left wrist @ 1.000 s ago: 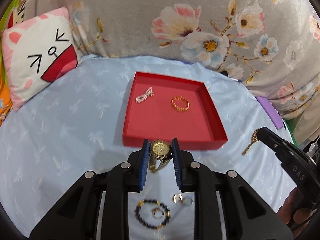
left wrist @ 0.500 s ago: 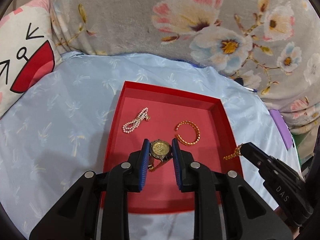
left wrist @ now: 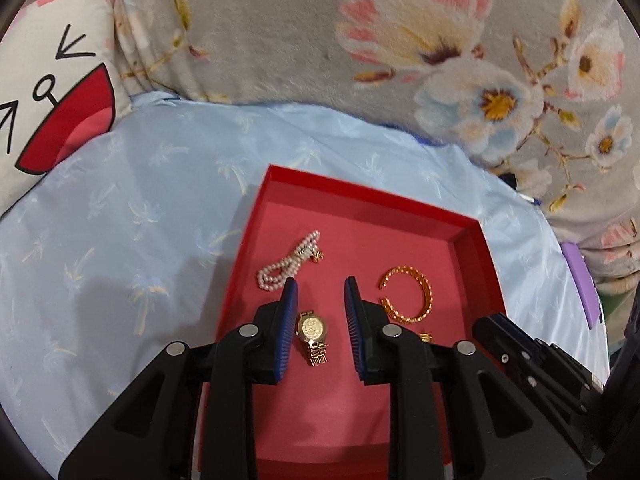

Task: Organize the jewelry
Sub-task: 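Lower the watch and gold chain into the red box and open both tools, then grasp the black bead bracelet with the left tool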

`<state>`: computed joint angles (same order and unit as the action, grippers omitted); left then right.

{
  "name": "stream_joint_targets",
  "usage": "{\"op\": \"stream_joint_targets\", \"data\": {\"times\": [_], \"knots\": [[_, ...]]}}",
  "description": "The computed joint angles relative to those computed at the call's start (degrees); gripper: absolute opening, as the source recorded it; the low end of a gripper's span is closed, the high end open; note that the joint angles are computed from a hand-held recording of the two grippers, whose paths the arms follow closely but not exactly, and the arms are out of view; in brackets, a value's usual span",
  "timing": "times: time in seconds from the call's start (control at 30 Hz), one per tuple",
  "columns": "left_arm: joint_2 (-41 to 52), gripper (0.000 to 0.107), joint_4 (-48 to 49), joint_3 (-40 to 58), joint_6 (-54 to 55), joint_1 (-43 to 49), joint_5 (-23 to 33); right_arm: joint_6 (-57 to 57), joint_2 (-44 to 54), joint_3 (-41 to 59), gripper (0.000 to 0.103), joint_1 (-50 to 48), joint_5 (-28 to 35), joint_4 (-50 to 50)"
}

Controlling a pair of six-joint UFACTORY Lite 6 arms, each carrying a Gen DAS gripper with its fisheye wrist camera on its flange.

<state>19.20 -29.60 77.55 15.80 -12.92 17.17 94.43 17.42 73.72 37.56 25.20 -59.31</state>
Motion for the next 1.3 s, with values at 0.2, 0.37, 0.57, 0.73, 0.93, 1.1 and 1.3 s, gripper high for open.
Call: {"op": "stream_joint_targets", "data": {"times": [0.2,0.37,0.57,0.73,0.93,1.1,1.3], "knots": [[-7.72,0.042,-3.43,-6.58,3.94,1.55,-1.51,10.64,-8.22,-7.06,0.04,7.69,8.93,-9.69],[-19.51,0.05,-4.92,-18.35,7.02,2.47,-2.48,15.38,-15.95,-14.57,0.04,17.68,17.19,-10.08],[-36.23,0.05,-3.34,-35.44,7.63,4.31,-0.69,22.06,-21.52,-21.91,0.04,32.6,25.87,-5.87],[-50.65,0.05,-1.85,-49.4,7.89,7.77,4.35,29.24,-21.71,-25.44,0.041,43.16,29.37,-1.36],[-66.49,0.05,2.53,-61.49,6.0,11.06,12.46,37.76,-20.48,-28.45,0.041,52.41,31.65,2.9],[-78.29,0.05,6.39,-66.83,4.83,12.49,19.56,41.06,-18.94,-28.75,0.041,56.69,33.3,5.6],[-84.38,0.05,11.26,-69.66,-2.41,7.74,22.19,42.57,-17.59,-27.97,0.041,57.9,32.81,5.7]]}}
